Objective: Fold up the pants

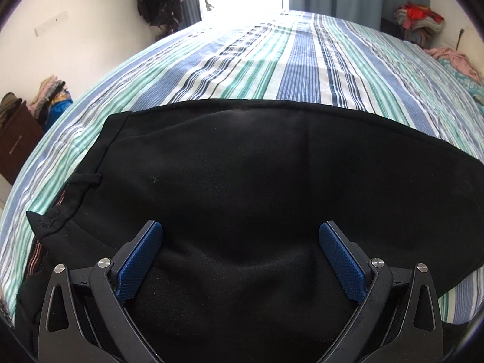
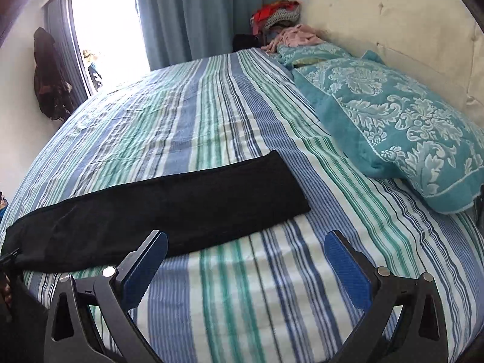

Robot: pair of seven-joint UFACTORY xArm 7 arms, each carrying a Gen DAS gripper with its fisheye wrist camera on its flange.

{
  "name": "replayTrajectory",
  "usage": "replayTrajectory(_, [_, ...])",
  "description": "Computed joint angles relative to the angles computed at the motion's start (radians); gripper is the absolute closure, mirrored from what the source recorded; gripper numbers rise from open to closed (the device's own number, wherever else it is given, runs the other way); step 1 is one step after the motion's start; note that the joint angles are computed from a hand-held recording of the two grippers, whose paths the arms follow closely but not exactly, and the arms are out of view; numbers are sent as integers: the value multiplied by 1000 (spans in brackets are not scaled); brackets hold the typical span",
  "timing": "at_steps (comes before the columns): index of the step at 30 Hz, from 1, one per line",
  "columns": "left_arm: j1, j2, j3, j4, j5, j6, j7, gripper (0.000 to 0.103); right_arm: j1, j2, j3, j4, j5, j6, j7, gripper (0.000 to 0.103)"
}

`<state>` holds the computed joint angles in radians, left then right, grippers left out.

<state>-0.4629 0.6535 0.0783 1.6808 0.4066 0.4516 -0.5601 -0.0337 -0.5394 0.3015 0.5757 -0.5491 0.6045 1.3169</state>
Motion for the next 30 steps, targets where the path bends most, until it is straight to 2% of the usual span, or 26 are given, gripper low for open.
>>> replayTrajectory(2, [-7,2,9,-2,8,-9,-11,1,-16,94,-129,22,63,-71,-97,0])
replayTrajectory(4, [-11,4,14,-1,14,-13,-19,1,-26,199,-223,65,158,-143,-182,1])
replayTrajectory(7, [-6,6,11,-2,13,-21,-18,1,-18,353,-299,166,313,-196,-324,15])
replayTrajectory(9, [-2,5,8,-8,9,-32,-16,1,-12,446,-316,248,402,-171,-399,27])
replayTrajectory(10, [-4,6,12,-9,10,-35,-18,1,-14,483,-316,284,414,-158,-414,34])
replayTrajectory(11, [-8,7,16,-8,13,-35,-21,1,-14,513,-314,314,413,-153,-428,45])
replayTrajectory(13, [-10,8,19,-9,16,-38,-25,1,-9,559,-313,360,380,-111,-424,50])
replayTrajectory(15, [-10,8,19,-10,15,-40,-24,1,1,570,-319,371,318,-76,-386,93])
replayTrajectory(17, [-10,8,19,-10,16,-40,-24,1,4,511,-319,304,238,-146,-296,95])
replayTrajectory(20, [-10,9,20,-8,16,-39,-24,1,-13,357,-270,189,75,-202,-141,96])
replayTrajectory(22, [-10,9,19,-5,16,-32,-21,1,-22,211,-204,102,35,-210,-82,96])
replayTrajectory(23, [-10,10,19,-3,16,-30,-21,1,-21,127,-162,61,30,-183,-65,100])
replayTrajectory(25, [-13,10,21,0,19,-23,-22,1,8,-56,-75,-19,60,-103,-32,100])
replayTrajectory(27, [-14,11,21,5,21,-15,-22,1,58,-239,26,-86,128,4,47,100])
replayTrajectory(30, [-16,12,19,16,24,5,-22,1,160,-445,191,-144,268,192,250,100])
